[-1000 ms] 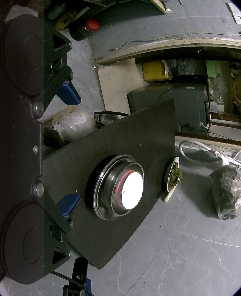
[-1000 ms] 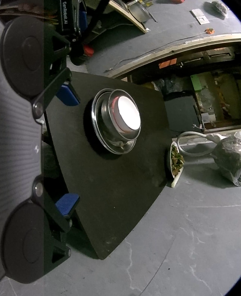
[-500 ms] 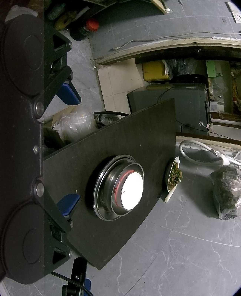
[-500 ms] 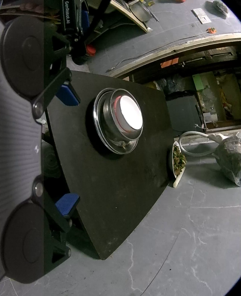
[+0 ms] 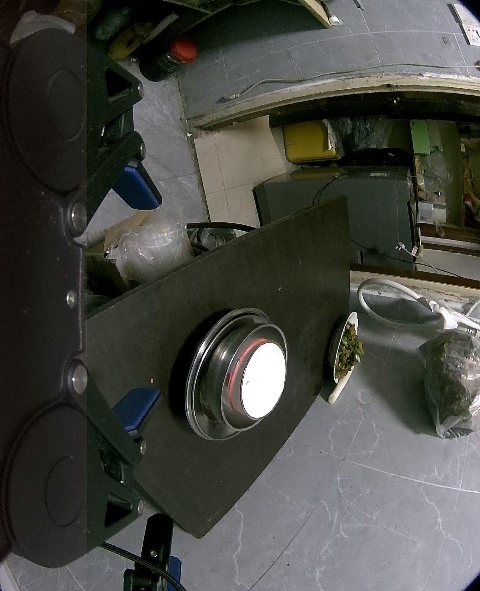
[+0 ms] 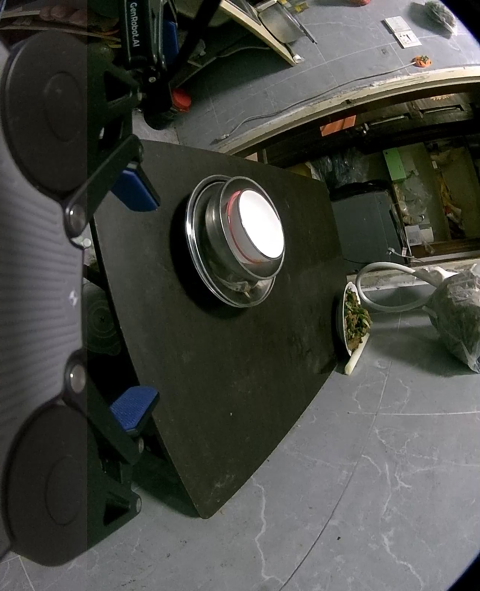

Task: Organize plates and bowls

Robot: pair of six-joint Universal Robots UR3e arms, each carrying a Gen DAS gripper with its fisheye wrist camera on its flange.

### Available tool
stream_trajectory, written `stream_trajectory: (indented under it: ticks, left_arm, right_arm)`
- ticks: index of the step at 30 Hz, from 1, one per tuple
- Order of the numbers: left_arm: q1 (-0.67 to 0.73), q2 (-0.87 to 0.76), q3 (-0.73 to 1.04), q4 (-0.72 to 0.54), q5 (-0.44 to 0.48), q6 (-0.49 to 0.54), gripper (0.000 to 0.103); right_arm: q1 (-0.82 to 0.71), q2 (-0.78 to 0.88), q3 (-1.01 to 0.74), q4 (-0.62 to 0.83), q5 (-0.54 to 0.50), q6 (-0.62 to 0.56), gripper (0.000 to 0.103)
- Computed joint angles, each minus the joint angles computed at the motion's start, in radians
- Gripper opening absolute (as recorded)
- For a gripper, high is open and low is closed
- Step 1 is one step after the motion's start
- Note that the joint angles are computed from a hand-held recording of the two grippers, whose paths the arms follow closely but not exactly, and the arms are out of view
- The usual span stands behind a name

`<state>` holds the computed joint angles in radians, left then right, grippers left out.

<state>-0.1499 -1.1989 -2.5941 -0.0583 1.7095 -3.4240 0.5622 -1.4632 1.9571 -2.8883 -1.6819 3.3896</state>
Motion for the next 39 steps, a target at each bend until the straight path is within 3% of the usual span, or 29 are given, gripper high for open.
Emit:
stream_trajectory:
  ticks: [39]
  left_arm:
    - [0.016,0.009,-0.008,0.002,-0.015,0.018,0.102]
  right_arm:
    - [-0.003,-0.004,0.007,-0.008,-0.002,-0.002,0.103]
